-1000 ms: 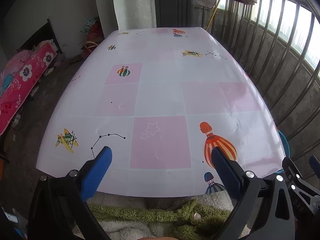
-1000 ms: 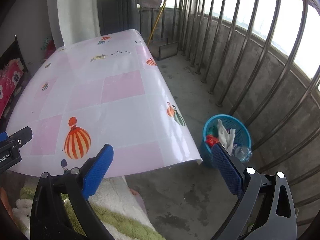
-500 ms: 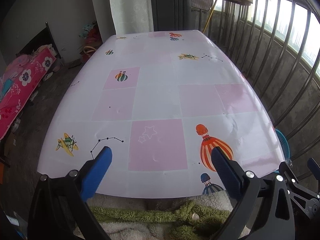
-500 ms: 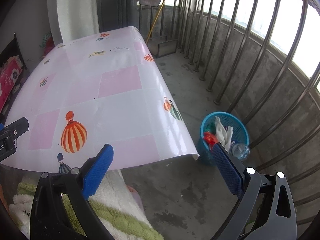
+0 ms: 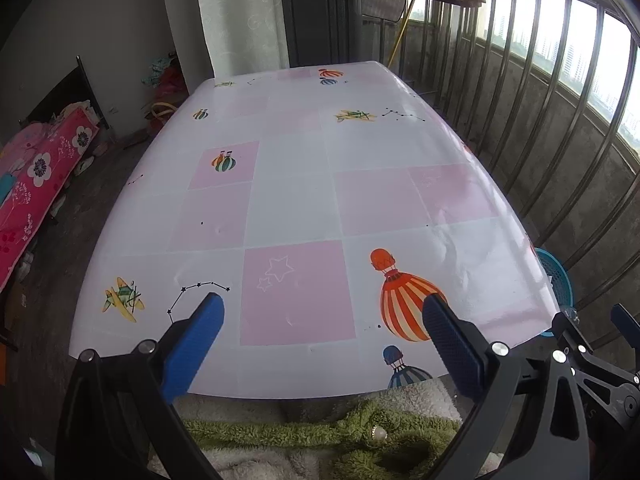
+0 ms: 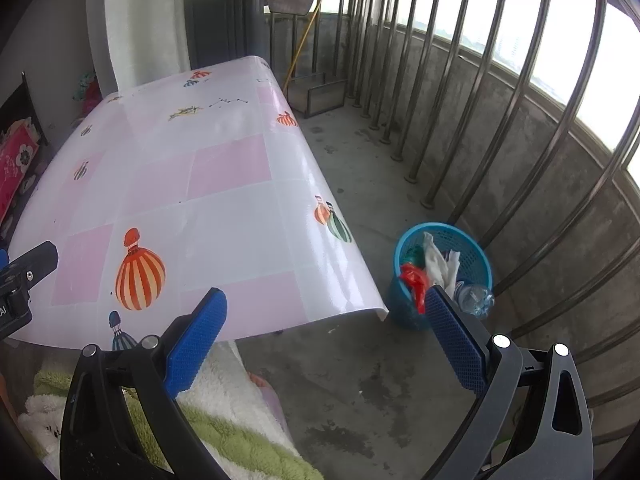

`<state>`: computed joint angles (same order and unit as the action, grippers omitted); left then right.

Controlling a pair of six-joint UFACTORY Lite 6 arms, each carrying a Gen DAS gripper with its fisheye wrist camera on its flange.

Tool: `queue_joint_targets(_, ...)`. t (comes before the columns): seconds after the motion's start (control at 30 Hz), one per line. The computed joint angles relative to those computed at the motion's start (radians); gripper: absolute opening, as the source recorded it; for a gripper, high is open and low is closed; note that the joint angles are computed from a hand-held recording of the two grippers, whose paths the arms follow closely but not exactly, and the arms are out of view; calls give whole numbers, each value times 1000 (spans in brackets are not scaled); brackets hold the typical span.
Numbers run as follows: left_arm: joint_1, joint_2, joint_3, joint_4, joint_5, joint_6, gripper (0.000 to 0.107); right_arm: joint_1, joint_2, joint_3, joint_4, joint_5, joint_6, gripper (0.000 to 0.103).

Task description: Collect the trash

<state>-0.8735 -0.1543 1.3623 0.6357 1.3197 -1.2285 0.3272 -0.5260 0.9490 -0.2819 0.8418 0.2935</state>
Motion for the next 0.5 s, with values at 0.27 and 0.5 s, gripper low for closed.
queue_joint_targets(0.27,-12,8,11,7,-9,7,97,-19,3,6,-4,-2,9,95)
queue_joint_targets(0.5,-8,7,7,12,-6,-1,97,-31,7,10,-2,-9,5,95)
